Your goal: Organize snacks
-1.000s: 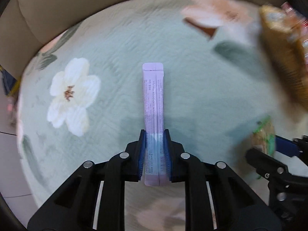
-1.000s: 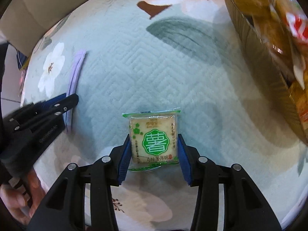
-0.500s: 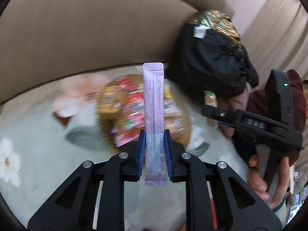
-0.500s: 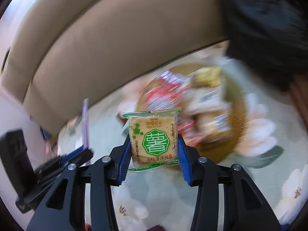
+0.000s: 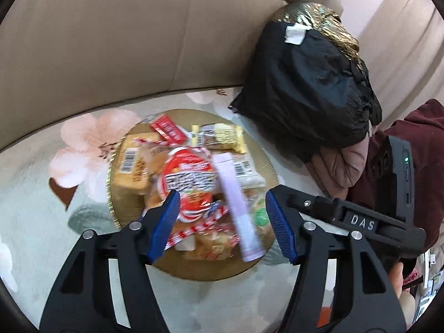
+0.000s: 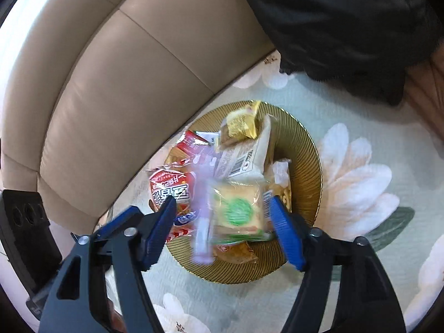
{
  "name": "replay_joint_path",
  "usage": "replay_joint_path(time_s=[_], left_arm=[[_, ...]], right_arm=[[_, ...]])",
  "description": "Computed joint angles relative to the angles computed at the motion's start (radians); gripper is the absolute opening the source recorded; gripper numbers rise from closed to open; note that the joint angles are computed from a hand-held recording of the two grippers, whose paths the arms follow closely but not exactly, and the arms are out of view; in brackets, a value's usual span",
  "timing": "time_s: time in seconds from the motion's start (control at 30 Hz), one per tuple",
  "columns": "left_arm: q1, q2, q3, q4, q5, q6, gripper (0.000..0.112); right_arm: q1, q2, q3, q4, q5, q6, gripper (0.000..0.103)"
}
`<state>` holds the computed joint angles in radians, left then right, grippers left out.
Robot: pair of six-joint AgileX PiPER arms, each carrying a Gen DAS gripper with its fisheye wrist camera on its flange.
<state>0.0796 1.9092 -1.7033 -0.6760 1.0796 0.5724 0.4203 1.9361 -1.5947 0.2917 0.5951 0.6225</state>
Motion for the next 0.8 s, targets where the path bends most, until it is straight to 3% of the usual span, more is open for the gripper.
replay_joint_path(time_s=[0.2,0.47,0.63,0.7,0.8], left_arm=[[0.112,-0.074,0.100,0.011,0.010,0.078,0.064],[0.346,-0.189,0.169,0.080,0.074,0.173,0.066],[0.530,-0.241,0.201,0.055,0.118,0.247,0.067],[0.589,-0.255,0.226,0.030,0.121,0.263,0.067],[0.633,-0.303,0.297,0.034,0.065,0.295,0.068]], right_arm=[[-0.004,-0.019,0.056,0.058,-0.052,-0.036,0.067],[0.082,-0.079,0.082,-0.089,-0.058,0.075,0.067],[0.131,-0.114,0.108,-0.161,-0.029,0.146,0.067],[0.165,-0.098,0.054,-0.182,0.026,0.169,0.069],[0.244,-0.018,-0.102,-0.194,0.112,0.167,0.073]])
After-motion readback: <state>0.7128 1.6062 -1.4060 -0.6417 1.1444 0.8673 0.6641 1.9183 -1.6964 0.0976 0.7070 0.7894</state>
